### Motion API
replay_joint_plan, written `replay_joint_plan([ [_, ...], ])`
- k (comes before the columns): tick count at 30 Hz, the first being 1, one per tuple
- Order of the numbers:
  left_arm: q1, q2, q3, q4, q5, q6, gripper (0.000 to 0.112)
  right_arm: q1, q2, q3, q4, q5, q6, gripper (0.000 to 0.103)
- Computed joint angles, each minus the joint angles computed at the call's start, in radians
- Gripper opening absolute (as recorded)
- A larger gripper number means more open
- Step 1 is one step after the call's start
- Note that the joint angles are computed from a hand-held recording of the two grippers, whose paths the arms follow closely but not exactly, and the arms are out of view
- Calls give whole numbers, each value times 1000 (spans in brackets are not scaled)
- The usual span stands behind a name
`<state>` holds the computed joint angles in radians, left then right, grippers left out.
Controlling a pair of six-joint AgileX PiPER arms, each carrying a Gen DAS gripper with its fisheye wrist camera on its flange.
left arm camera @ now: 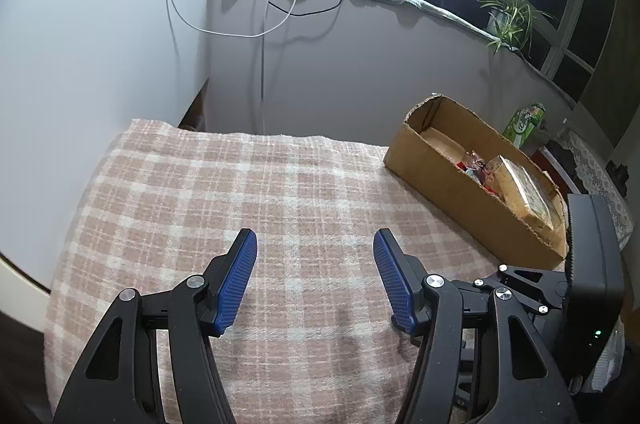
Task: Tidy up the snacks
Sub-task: 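Grasp the small green wrapped candy with the right tool, then carry the small green candy into the box and open the right tool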
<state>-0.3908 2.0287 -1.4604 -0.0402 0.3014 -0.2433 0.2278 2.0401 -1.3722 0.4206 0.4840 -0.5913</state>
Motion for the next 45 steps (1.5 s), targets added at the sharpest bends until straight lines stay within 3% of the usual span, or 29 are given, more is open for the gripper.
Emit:
replay_joint_plan([
  [12,-3,5,-7,3,4,0,60,3,13,-10,35,-15,-37,26],
  [22,-1,8,-8,-9,6,13,60,-33,-80,74,105,-34,-118,26],
  [28,-22,1,-7,60,3,-47,60,-85,-158,117,149,-7,-181,26],
  [35,-76,-1,-21,250,14,-207,60,-165,-226,131,214,37,-260,26],
  [45,-140,17,-51,356,42,-278,60,-272,-240,80,270,97,-322,26],
])
